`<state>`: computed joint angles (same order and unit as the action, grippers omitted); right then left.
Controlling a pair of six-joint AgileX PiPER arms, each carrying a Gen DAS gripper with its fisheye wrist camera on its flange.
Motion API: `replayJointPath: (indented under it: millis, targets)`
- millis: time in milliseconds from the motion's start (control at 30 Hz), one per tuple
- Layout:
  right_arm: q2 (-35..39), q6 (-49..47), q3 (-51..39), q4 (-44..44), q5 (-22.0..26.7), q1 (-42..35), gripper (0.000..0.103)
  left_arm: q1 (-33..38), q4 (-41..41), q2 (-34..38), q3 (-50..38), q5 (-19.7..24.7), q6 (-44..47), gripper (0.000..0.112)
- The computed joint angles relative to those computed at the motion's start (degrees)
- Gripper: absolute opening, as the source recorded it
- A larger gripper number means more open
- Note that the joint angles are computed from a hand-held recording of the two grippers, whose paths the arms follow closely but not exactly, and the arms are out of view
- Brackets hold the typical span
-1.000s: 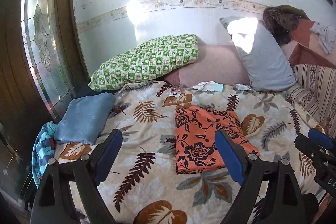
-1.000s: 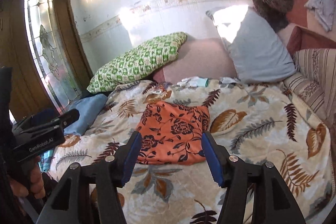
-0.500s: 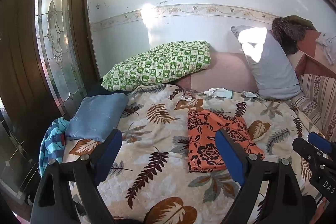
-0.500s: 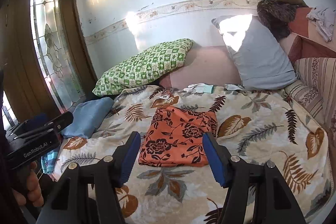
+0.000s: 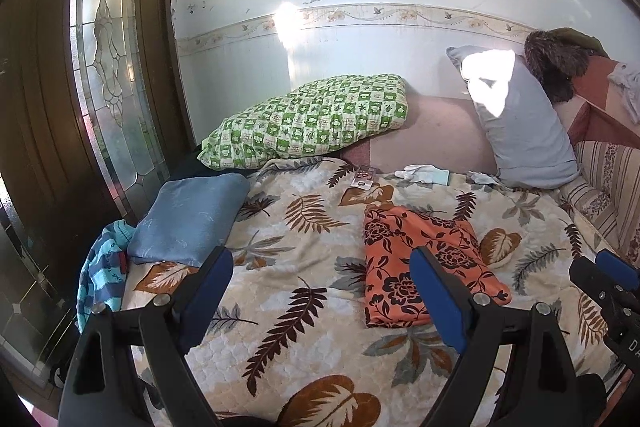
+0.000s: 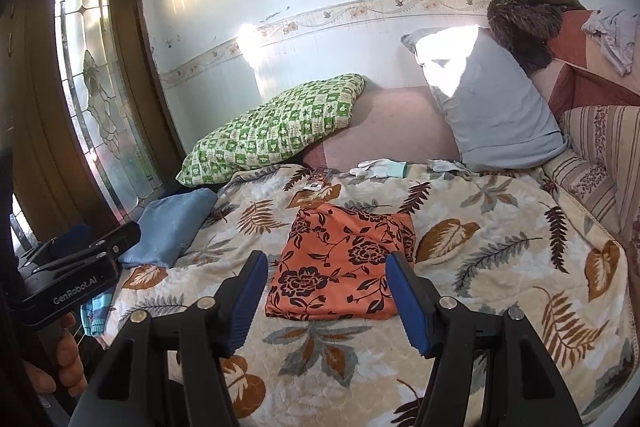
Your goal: Fold small clothes
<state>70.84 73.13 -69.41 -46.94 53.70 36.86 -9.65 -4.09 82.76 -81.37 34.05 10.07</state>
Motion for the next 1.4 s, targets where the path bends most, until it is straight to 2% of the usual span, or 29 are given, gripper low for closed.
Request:
replayJointPath:
  millis: [567, 667, 733, 800, 833, 1200, 1400]
  targets:
    - [1.02, -1.18, -2.71, -0.19, 1.63, 1.56, 0.065, 2.44, -0.95, -0.86, -0.31, 1.15, 1.01, 0.09]
    - [1.25, -1.69, -3.17, -0.16, 1.57, 1.5, 0.065, 3.17, -1.4, -1.28, -0.17, 0.99, 1.59, 0.09]
    - [1.47, -2.05, -3.72, 0.02, 1.74, 1.76, 0.065, 2.84, 1.53, -2.2, 1.0, -0.5, -0.43, 0.09]
    - [1.68, -1.93, -4.15, -0.06, 1.98, 2.09, 0.065, 2.59, 3.85, -3.15, 2.2, -2.05, -1.61, 0.101]
    - [1.85, -1.76, -4.39, -0.34, 2.37, 2.48, 0.065, 2.79, 3.67, -3.81, 2.97, -3.06, -1.12, 0.101]
    - [2.57, -1.18, -6.21, -2.43, 5.9, 4.82, 0.065, 7.76, -9.57, -4.31, 2.27, -0.84, 10.43, 0.101]
    - [3.58, -1.83, -7.21, -1.77, 5.76, 4.63, 0.065, 10.12, -12.77, -2.99, 1.5, 0.54, 13.03, 0.101]
